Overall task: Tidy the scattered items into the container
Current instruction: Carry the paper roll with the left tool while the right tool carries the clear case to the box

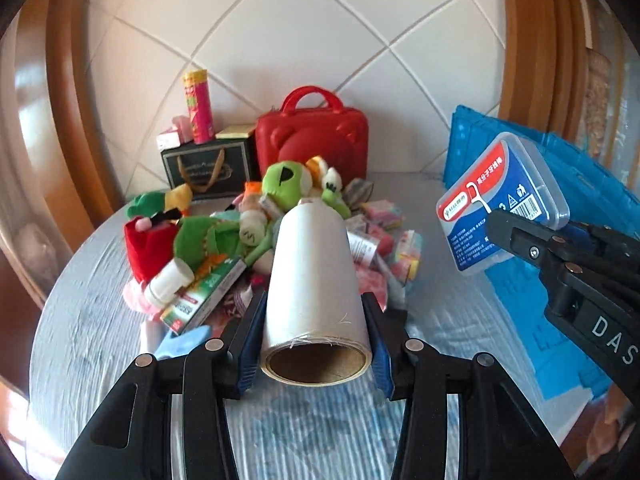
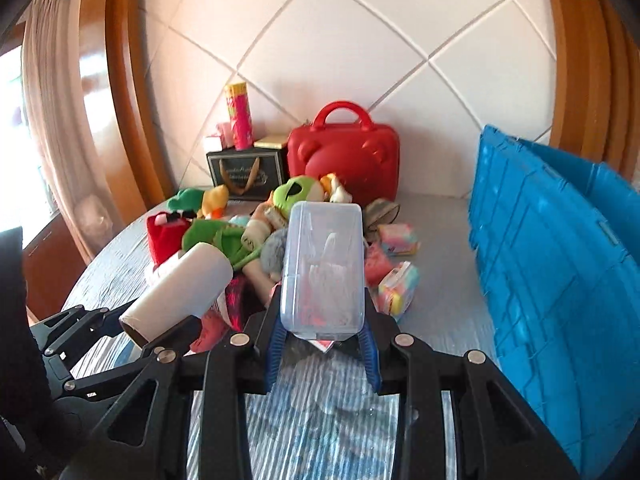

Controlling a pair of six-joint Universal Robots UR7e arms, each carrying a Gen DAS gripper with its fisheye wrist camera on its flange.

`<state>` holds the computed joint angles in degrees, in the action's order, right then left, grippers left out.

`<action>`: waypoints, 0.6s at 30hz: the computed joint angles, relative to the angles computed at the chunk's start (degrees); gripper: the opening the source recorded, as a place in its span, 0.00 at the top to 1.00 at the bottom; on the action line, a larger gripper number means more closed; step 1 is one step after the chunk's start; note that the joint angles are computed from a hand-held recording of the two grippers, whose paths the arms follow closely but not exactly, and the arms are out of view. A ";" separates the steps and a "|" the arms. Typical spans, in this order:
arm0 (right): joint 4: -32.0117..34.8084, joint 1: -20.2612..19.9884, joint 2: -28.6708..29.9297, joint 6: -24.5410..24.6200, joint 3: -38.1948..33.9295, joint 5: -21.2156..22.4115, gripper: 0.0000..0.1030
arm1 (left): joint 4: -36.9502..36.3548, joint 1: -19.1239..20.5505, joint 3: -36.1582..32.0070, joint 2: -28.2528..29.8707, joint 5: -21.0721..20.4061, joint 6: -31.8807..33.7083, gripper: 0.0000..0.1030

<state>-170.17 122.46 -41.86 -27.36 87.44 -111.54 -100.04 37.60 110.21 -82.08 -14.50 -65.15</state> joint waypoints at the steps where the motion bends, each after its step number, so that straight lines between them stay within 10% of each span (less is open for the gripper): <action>1: -1.13 0.35 -0.57 -0.04 0.36 -0.64 0.69 | -2.99 -0.66 0.29 0.18 0.16 2.77 0.57; 18: -12.89 -4.43 -14.07 -5.82 3.74 -7.18 0.69 | -66.50 -4.50 -14.17 27.28 -3.02 59.19 0.56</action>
<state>-183.05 118.04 -55.93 -33.17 91.18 -118.71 -166.53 33.10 96.04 -54.79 -17.52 -5.96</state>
